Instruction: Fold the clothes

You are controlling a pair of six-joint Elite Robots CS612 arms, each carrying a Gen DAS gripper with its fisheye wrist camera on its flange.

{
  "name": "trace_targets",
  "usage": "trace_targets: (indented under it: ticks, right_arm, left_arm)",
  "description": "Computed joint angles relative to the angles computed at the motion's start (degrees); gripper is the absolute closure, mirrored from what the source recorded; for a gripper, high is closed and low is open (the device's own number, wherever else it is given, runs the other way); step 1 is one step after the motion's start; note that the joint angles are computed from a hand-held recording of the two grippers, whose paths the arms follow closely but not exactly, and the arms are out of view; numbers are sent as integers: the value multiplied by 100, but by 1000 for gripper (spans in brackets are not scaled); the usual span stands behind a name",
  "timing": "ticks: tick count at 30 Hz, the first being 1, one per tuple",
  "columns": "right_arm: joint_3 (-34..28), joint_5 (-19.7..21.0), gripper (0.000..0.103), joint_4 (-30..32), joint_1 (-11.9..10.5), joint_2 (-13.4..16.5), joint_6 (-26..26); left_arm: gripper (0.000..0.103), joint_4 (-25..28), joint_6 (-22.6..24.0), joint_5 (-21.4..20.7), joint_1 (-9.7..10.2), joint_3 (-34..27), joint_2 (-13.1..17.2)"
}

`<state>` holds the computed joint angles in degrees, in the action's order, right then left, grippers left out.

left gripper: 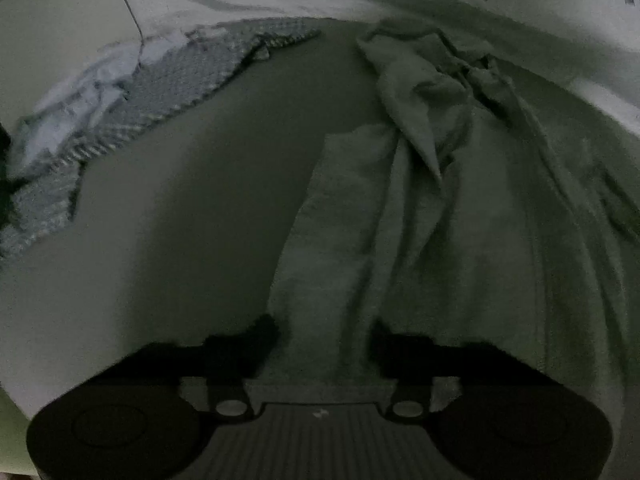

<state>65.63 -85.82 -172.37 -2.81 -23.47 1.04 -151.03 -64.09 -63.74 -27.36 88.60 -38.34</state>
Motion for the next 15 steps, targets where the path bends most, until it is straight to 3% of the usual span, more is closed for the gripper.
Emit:
trace_targets:
  ticks: [1, 4, 10, 15]
  right_arm:
    - [21, -22, 53, 22, 21, -15, 14]
    - [104, -94, 54, 54, 70, -68, 110]
    - [284, -286, 55, 7, 176, -167, 322]
    - [476, -334, 56, -139, 273, -265, 473]
  left_arm:
    - [78, -27, -24, 12, 14, 28, -16]
    - [90, -346, -213, -24, 76, 206, -113]
    - [93, -591, -427, 584, 221, 560, -391]
    - [93, -1332, -92, 792, 522, 890, -586]
